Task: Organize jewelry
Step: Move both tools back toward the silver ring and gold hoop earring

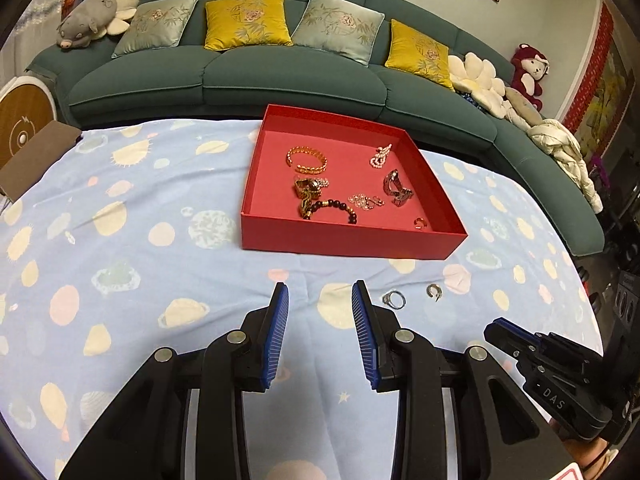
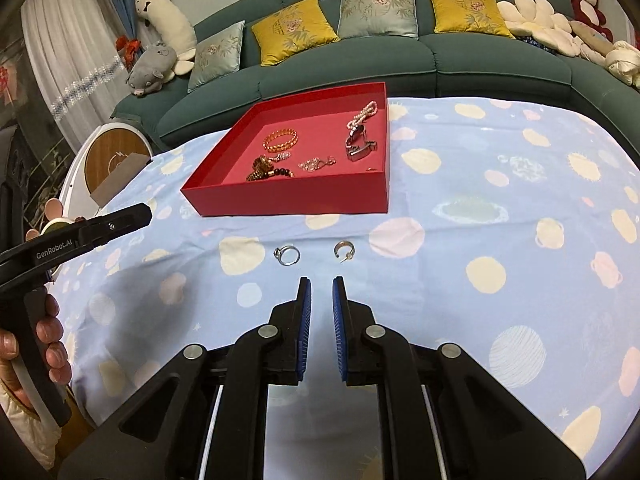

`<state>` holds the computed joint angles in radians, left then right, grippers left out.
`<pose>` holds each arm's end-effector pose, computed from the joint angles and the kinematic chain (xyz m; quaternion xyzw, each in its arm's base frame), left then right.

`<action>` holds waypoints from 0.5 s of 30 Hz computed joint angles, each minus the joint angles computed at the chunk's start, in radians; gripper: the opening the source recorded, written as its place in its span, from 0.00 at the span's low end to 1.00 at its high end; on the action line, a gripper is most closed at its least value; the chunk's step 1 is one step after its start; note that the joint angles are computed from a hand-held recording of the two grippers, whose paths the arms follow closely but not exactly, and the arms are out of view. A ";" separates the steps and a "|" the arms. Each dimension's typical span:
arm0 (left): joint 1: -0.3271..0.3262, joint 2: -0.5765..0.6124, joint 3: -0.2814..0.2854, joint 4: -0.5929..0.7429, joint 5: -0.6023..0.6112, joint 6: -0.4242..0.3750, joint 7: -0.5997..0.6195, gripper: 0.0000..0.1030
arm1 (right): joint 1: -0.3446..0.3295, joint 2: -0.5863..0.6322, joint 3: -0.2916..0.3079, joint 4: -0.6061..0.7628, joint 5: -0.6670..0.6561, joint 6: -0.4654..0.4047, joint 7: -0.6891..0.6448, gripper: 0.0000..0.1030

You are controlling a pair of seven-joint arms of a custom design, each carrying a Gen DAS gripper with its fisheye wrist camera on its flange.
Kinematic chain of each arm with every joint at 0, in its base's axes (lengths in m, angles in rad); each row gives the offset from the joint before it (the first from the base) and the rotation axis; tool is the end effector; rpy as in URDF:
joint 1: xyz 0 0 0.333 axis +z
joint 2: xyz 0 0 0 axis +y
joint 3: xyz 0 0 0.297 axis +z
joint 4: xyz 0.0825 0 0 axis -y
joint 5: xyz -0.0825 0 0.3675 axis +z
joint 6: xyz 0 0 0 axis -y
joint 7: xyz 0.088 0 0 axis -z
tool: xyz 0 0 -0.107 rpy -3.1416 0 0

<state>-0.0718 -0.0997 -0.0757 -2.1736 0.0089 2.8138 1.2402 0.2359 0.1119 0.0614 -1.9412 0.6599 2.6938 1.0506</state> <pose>0.5452 -0.0826 0.5120 -0.7139 0.5998 -0.3055 0.1933 0.5898 0.1582 0.4822 -0.7481 0.5477 -0.0899 0.3638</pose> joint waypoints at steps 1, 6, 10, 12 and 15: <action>0.003 -0.003 -0.006 -0.004 0.019 -0.006 -0.020 0.30 | 0.001 0.000 0.000 -0.004 -0.002 0.000 0.003 0.11; 0.010 -0.007 -0.022 -0.012 0.108 -0.032 -0.094 0.30 | 0.008 -0.010 0.004 -0.028 0.002 0.016 -0.005 0.11; 0.001 -0.008 -0.022 -0.014 0.118 -0.040 -0.105 0.30 | 0.012 -0.016 0.005 -0.039 0.004 0.030 -0.005 0.27; -0.001 -0.005 -0.023 -0.011 0.125 -0.047 -0.111 0.30 | 0.013 -0.017 0.006 -0.044 0.009 0.034 -0.008 0.28; -0.002 -0.001 -0.025 -0.009 0.133 -0.057 -0.125 0.30 | 0.013 -0.012 0.004 -0.042 0.009 0.033 -0.007 0.28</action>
